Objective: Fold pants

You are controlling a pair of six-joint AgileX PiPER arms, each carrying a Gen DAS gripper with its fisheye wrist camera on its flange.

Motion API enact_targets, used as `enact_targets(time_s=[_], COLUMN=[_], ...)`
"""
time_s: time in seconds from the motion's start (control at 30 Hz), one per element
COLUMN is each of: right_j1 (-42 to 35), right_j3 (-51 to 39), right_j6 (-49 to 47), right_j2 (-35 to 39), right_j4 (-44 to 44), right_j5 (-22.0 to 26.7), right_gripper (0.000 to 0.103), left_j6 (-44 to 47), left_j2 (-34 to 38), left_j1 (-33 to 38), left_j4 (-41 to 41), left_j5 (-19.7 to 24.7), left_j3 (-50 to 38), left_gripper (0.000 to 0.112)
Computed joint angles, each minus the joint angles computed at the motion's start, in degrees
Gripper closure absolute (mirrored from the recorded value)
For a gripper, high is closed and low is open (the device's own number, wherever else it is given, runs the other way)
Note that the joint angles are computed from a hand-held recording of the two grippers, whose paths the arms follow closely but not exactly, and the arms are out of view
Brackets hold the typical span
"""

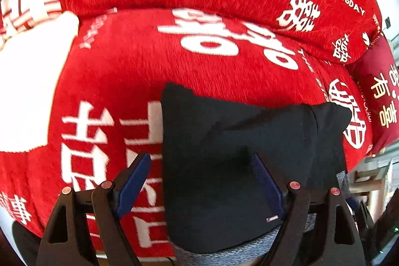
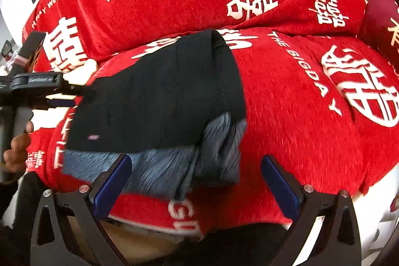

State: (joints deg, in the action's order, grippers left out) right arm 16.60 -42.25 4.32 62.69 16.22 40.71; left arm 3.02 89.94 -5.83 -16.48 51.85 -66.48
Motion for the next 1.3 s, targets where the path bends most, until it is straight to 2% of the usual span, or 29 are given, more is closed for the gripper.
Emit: enact_targets(time_s=[0.1, 0.2, 0.27, 0.3, 0.33, 0.37, 0.4, 0.43, 0.5, 0.57, 0.7, 0.77, 0.8, 0.83, 0.87, 1.03, 1.1, 1.17, 1.23, 1.3], right_j1=[-6.6, -8.7, -8.6, -8.0, -7.5, -7.4, -6.9, -5.2, -1.8, -0.4, 1.7, 1.9, 1.9, 1.7, 1.5, 2.8, 2.5, -0.5, -4.6, -7.3], right_j3=[2.0, 3.3, 3.1, 2.8, 2.3, 1.7, 1.0, 0.3, -0.5, -0.8, -1.9, -3.3, -4.2, -4.9, -6.0, -7.9, -7.3, -5.8, -3.0, -0.5], right_j6=[-13.1, -19.8, -21.3, -20.4, -19.3, -19.2, -18.0, -15.0, -9.6, -9.4, -6.0, -3.3, -2.4, -2.2, -0.9, 5.1, 6.8, 3.8, -2.0, -7.7], right_j2=[-1.2, -0.1, 3.2, 4.6, 6.3, 7.8, 8.0, 7.7, 6.2, 5.1, 5.8, 8.4, 10.3, 11.6, 12.5, 3.8, 3.6, 6.6, 10.5, 10.7], right_j4=[15.6, 24.7, 27.7, 27.3, 26.9, 27.4, 26.6, 23.4, 17.7, 17.8, 15.8, 14.0, 12.8, 12.3, 10.9, 2.3, 0.0, 3.2, 10.5, 17.0], right_j5=[4.3, 2.4, 0.8, -0.2, -0.5, 0.4, 1.2, 1.3, 1.3, 2.1, -1.8, -2.8, -3.2, -2.8, -1.9, -2.4, -2.8, -2.7, -3.4, -4.8], right_gripper=[0.0, 0.002, 0.018, 0.021, 0.031, 0.053, 0.062, 0.066, 0.066, 0.066, 0.065, 0.055, 0.055, 0.064, 0.081, 0.085, 0.085, 0.085, 0.085, 0.085], left_j6=[0.1, 1.3, 2.0, 2.5, 3.0, 3.0, 3.0, 3.0, 3.4, 3.5, 4.3, 4.3, 4.1, 4.2, 4.2, 4.1, 3.4, 2.0, 1.0, 0.2], left_j2=[0.5, 1.1, 0.8, 0.5, 0.3, 0.2, -0.2, -0.5, -1.1, -0.7, 0.8, 0.8, 0.9, 1.0, 1.0, 0.8, 1.8, 3.0, 3.8, 3.6], left_j1=[-0.1, -0.1, 0.0, 0.2, 0.5, 0.8, 0.9, 1.1, 1.8, 2.2, 2.1, 1.5, 1.3, 1.3, 1.5, 2.3, 2.0, 0.9, -0.4, -1.3], left_j4=[0.5, -1.2, -2.0, -2.3, -2.5, -2.3, -2.0, -1.6, -1.8, -2.4, -4.0, -3.7, -3.3, -3.2, -3.2, -3.5, -3.4, -2.0, -0.3, 1.1], left_j5=[-1.1, -1.4, -1.6, -1.6, -1.4, -1.2, -1.2, -1.4, -2.0, -2.3, -2.3, -2.6, -2.6, -2.2, -1.7, -1.1, -0.9, -1.0, -1.3, -1.7], left_j3=[0.4, 1.3, 2.1, 2.4, 2.5, 2.4, 2.6, 2.7, 3.2, 3.2, 3.5, 3.8, 3.6, 3.4, 2.9, 1.3, 0.5, -0.1, 0.0, 0.3], left_gripper=[0.028, 0.029, 0.028, 0.028, 0.028, 0.028, 0.028, 0.028, 0.028, 0.028, 0.028, 0.028, 0.028, 0.028, 0.028, 0.028, 0.028, 0.028, 0.028, 0.028])
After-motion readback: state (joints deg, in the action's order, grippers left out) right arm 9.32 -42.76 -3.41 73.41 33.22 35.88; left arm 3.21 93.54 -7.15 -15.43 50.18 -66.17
